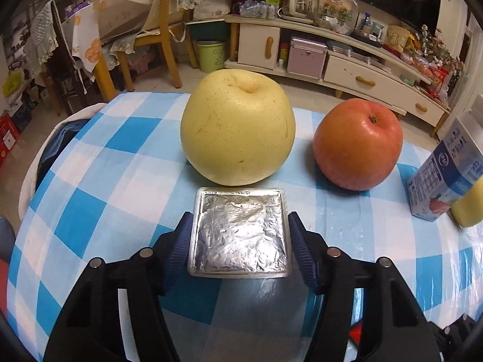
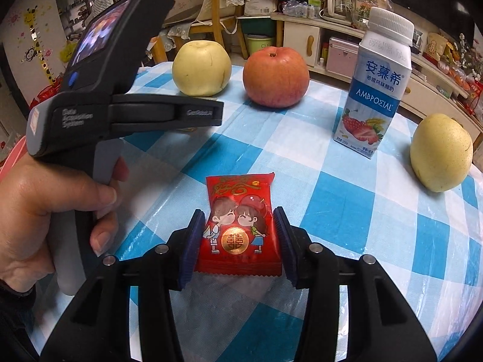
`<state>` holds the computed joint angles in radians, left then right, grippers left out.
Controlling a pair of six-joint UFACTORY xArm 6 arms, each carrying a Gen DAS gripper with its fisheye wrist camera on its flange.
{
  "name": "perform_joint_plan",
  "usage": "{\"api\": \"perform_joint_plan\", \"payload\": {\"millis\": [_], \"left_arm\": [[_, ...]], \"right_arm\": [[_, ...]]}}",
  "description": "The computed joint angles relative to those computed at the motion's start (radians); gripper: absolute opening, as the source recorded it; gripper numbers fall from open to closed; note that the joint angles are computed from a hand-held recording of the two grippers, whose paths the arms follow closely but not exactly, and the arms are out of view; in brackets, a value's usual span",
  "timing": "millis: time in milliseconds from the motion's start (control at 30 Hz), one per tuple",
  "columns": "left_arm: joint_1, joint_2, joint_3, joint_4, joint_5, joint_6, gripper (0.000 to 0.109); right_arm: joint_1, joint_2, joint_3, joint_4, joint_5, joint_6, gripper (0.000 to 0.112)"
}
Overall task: Collect trash
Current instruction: 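Lift the foil tray with the left tool while the right tool lifts the red packet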
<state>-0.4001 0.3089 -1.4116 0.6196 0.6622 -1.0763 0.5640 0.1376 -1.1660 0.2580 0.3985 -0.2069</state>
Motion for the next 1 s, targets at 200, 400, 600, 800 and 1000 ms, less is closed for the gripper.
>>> {"api": "perform_joint_plan", "payload": {"millis": [200,400,600,800,1000], "left_arm": [[0.006,-0.084,0.117,0.057,-0.048,-0.043,0.063],[-0.002,-0.188,0.218,0.133,-0.052,-0.052,0.063],[-0.028,-0.303,0.314,0.132,-0.043,-0.023,0.062],[-0.057,-0.437,0.418,0.121,-0.032,0.004,0.062],[-0.050,-0.546,0.511,0.150,-0.051,-0.020,0.063]], "right_arm": [[-0.003,0.005,-0.007,0.010,0.003,0.000,0.049],[0.000,-0.006,-0.001,-0.015,-0.012,0.021,0.048],[0.007,-0.074,0.062,-0.083,-0.040,0.089,0.047],[0.025,-0.138,0.126,-0.134,-0.047,0.143,0.045],[0.023,-0.072,0.072,-0.241,-0.079,0.221,0.076]]}}
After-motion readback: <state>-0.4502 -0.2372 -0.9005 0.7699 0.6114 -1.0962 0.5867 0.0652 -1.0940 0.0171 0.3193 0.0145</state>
